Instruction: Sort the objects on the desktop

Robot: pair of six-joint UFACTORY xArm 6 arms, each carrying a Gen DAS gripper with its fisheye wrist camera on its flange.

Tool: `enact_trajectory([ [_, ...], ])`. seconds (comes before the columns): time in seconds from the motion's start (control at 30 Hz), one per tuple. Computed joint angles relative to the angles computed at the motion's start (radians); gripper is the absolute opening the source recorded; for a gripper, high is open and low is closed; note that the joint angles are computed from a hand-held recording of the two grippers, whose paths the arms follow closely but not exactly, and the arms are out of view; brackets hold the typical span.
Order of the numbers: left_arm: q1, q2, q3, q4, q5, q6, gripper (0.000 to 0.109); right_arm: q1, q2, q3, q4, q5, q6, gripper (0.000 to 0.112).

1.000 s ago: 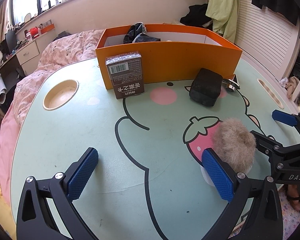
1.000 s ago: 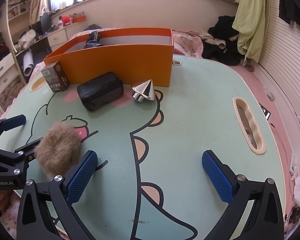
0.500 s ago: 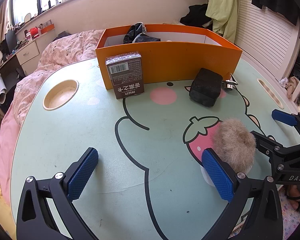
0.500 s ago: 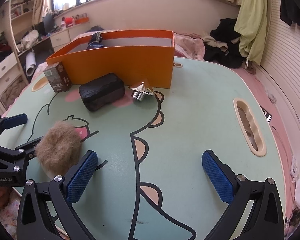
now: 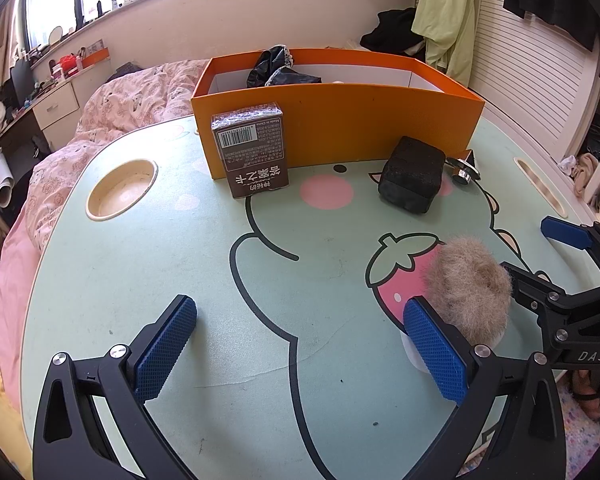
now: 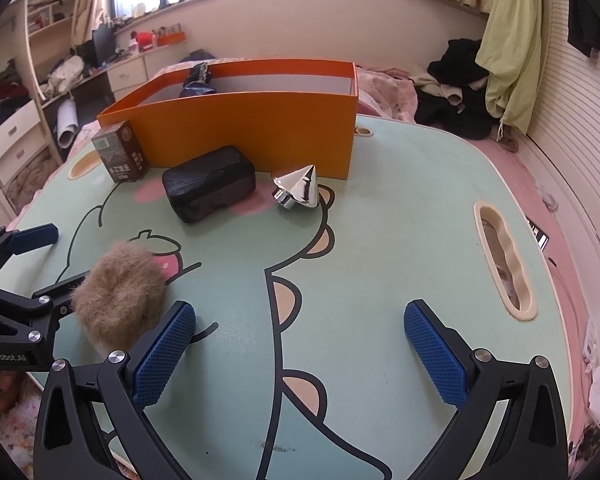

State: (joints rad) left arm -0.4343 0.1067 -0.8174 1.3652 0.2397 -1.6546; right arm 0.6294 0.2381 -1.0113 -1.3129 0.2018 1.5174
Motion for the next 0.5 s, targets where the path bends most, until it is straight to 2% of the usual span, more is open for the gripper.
enact_trajectory([
  [0.23, 0.003, -0.002, 0.003, 0.005, -0.004, -0.002, 0.103, -0.002, 0.002, 0.002, 0.055, -0.011, -0.063, 0.103],
  [0.5, 0.001, -0.005, 0.006, -0.034, -0.01, 0.048, 0.103, -0.005, 0.003, 0.003, 0.035, -0.016, -0.042, 0.103],
])
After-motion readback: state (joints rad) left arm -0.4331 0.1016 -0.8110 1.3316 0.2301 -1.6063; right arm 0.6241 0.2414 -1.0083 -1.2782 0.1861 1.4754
